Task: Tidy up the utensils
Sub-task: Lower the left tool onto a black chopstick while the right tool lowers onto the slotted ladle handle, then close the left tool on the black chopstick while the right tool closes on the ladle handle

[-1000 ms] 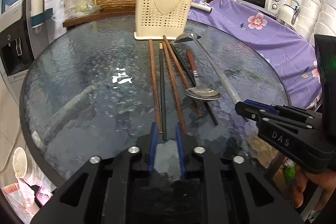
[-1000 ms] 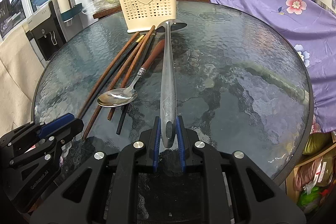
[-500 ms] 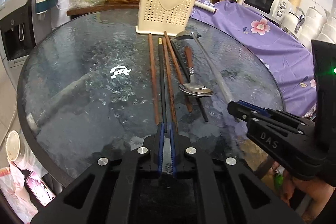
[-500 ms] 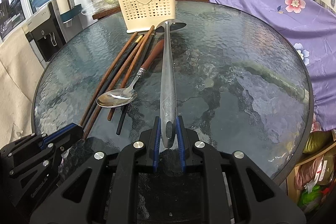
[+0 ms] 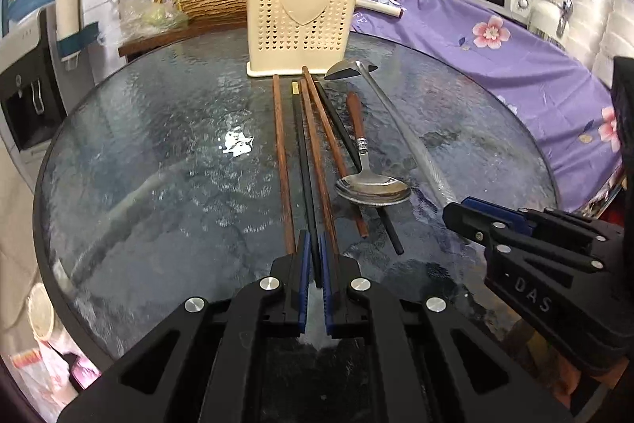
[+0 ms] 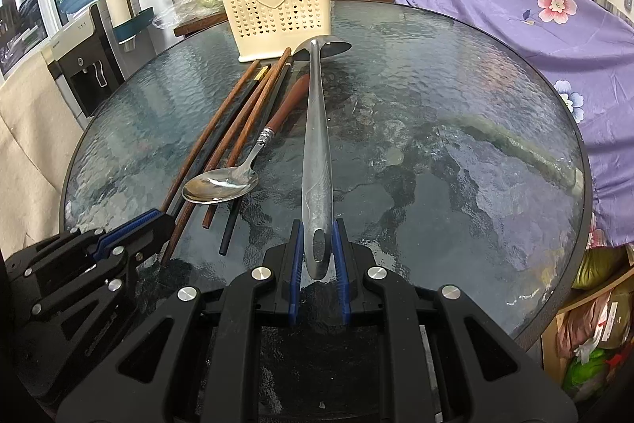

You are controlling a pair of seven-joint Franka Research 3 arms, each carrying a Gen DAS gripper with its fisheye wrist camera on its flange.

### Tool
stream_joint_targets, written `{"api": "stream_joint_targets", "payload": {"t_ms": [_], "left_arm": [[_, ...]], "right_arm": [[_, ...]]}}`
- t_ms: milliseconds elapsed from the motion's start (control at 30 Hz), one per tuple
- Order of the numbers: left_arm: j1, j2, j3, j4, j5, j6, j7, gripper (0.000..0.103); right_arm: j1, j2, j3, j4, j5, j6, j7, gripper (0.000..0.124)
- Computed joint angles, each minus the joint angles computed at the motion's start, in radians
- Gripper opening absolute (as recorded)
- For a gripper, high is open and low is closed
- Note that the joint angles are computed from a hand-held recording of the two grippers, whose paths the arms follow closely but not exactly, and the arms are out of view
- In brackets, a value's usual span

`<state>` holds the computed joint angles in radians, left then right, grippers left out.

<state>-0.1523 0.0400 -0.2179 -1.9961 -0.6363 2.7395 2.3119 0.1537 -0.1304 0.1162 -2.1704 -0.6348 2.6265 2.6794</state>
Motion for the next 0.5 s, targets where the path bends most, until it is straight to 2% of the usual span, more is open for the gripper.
{"api": "stream_joint_targets", "payload": {"t_ms": [200, 300, 400, 433, 467, 500], "left_arm": [[0.008, -0.002, -0.001, 0.008, -0.022, -0.039, -0.012, 0.005], [0.003, -0.015, 0.002, -0.01, -0.039, -0.027, 0.011, 0.005], [0.006, -0.013, 0.012, 0.003, -0.068, -0.063, 0.004, 0.004], [0.009, -0.014, 0.016, 0.005, -0.08, -0.074, 0.002, 0.004], [0.011, -0.017, 0.017, 0.003, -0.089, -0.073, 0.008, 0.004], [0.012, -0.023, 0.019, -0.002, -0.103, -0.066, 0.021, 0.004]], "right_arm": [[0.0, -0.004, 0.001, -0.004, -0.002, 0.001, 0.005, 0.016], [-0.003, -0.009, 0.004, -0.011, -0.019, 0.005, 0.016, 0.015], [-0.007, -0.02, 0.007, -0.026, -0.029, 0.015, 0.032, 0.015], [-0.011, -0.025, 0.012, -0.031, -0.046, 0.015, 0.039, 0.014], [-0.013, -0.03, 0.016, -0.034, -0.06, 0.011, 0.043, 0.002], [-0.018, -0.039, 0.024, -0.038, -0.094, 0.002, 0.056, 0.002]]}}
